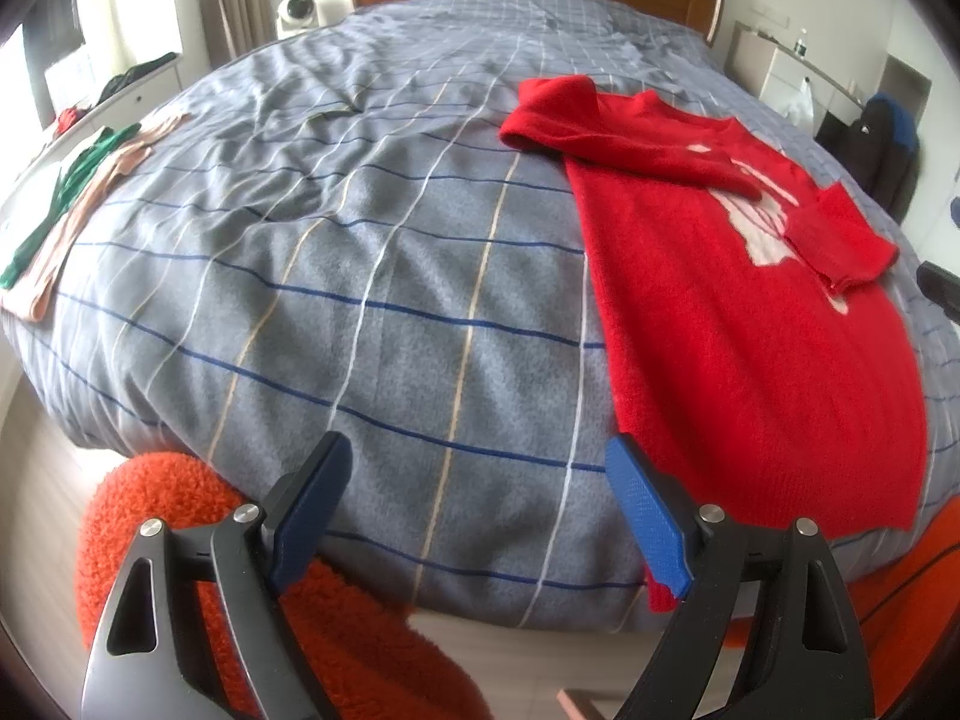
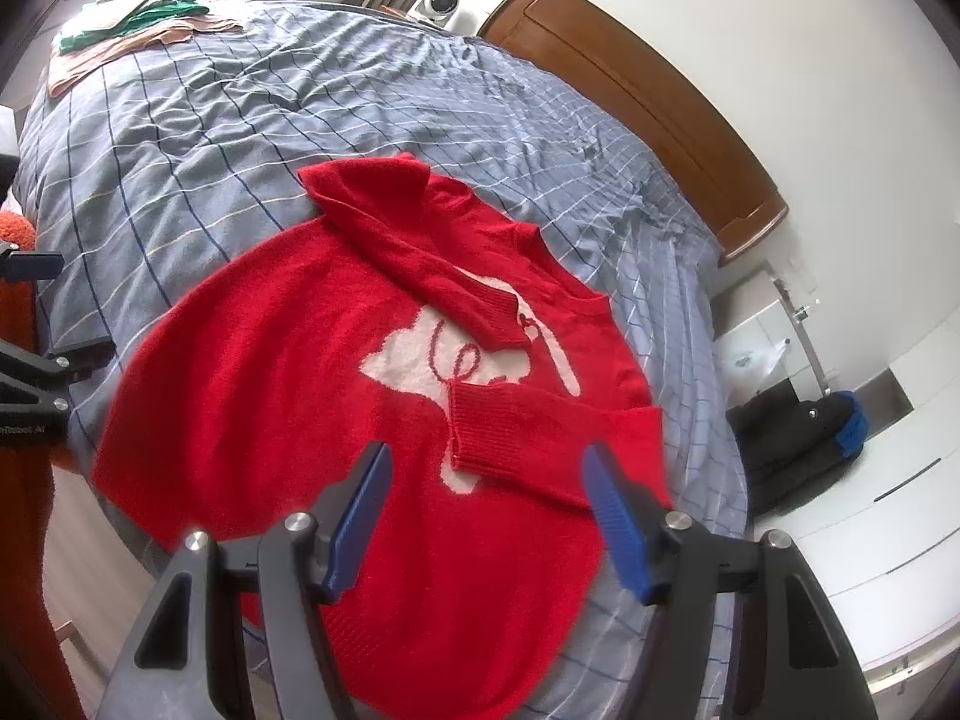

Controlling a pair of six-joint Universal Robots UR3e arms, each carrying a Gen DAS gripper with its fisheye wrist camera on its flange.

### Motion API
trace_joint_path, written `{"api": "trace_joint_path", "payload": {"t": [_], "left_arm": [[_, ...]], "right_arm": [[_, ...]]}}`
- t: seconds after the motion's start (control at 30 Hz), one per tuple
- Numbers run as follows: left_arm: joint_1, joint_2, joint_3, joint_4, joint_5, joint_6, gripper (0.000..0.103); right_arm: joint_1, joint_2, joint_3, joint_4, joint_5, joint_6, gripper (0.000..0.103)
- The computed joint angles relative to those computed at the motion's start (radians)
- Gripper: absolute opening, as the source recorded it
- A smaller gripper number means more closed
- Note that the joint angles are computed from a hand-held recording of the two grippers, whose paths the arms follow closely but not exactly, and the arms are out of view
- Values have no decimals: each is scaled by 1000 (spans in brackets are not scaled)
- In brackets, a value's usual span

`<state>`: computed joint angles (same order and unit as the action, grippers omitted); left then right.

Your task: Fold small clothes

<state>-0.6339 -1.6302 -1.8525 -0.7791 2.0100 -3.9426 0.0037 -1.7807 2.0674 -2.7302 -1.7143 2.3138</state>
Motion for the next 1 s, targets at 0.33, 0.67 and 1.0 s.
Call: {"api": "trace_joint_path", "payload": {"t": [0.33, 0.67, 1.0], "left_arm": [[4, 12, -16, 9, -2, -4, 88], [17, -6, -4, 11, -20, 0, 88], [3, 18, -21, -15, 13, -30, 88]], "right_arm": [[-115, 6, -40, 25, 135, -23, 65], [-373, 246, -353, 364, 402, -40, 65], [-346, 524, -513, 455, 477, 42, 9]]}}
